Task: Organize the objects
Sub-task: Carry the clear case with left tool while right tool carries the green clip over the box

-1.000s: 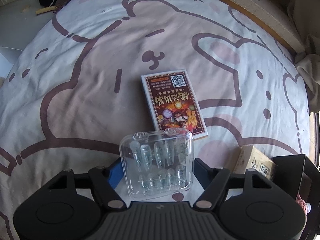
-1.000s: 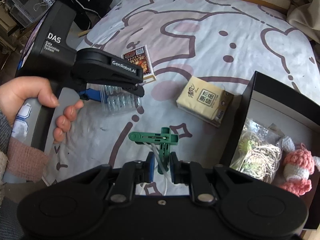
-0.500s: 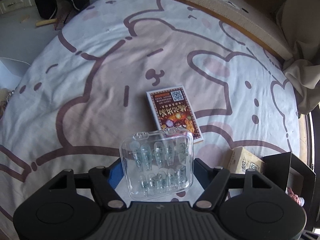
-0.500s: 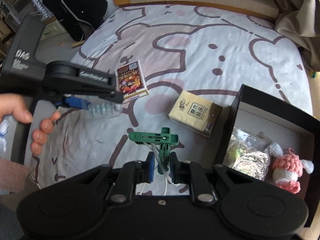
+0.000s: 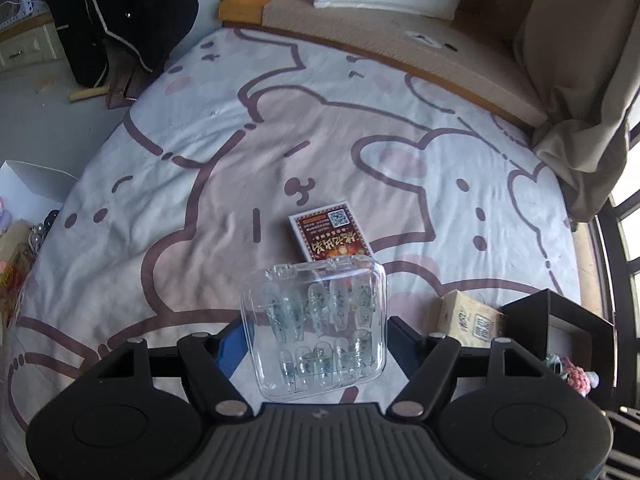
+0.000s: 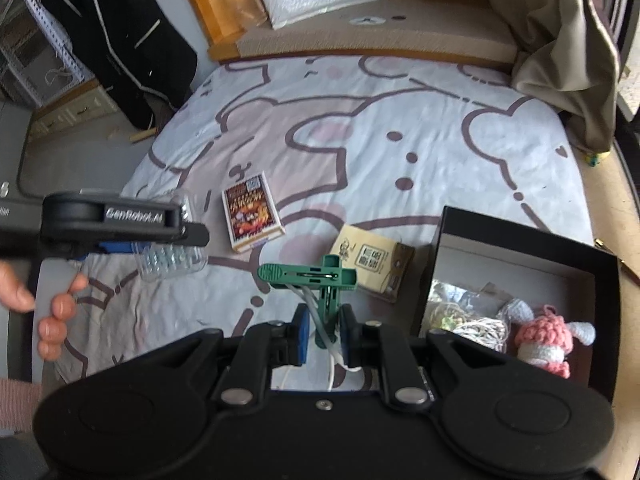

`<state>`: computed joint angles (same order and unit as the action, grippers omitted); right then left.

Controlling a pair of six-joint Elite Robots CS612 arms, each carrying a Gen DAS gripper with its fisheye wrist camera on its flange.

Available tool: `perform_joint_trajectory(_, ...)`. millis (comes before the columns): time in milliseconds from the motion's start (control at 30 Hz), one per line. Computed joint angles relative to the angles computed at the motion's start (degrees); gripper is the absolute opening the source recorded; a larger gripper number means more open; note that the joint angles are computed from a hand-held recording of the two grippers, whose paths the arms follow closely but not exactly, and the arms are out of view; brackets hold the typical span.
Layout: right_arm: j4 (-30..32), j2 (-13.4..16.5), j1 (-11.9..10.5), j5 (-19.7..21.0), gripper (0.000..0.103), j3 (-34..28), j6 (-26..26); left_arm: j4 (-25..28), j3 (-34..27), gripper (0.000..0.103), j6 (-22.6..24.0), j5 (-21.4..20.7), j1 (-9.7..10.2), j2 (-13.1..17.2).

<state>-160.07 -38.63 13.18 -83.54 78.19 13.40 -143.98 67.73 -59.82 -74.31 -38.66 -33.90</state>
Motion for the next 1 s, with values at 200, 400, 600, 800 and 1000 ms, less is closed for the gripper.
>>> perform_joint_trajectory(200, -4.45, -1.13, -0.11, -2.1, 0.016, 1.95, 3.04, -2.24, 1.96, 0.073, 2.61, 2.9, -0.91, -1.54)
perform_joint_trajectory(400, -8.99, -2.12, -0.32, -4.16, 0.016, 3.95, 6.45, -5.24, 3.76, 0.073, 5.37, 4.88, -1.73, -2.83)
perform_joint_trajectory(600, -12.18, -2.88, -0.53, -5.63, 0.016, 5.66, 9.61, -7.32, 4.82, 0.073, 8.17, 6.45, -2.61, -3.62)
perform_joint_trajectory(800, -15.15, -3.44, -0.39, -7.64, 0.016, 7.05, 10.32, -9.0, 5.3, 0.073, 11.45, 8.46, -3.61, -4.05)
perform_joint_trajectory(1000, -17.36, -3.97, -0.65, -8.09, 0.016, 8.46, 11.31, -9.92, 5.48, 0.073, 13.85, 10.09, -4.3, -4.25)
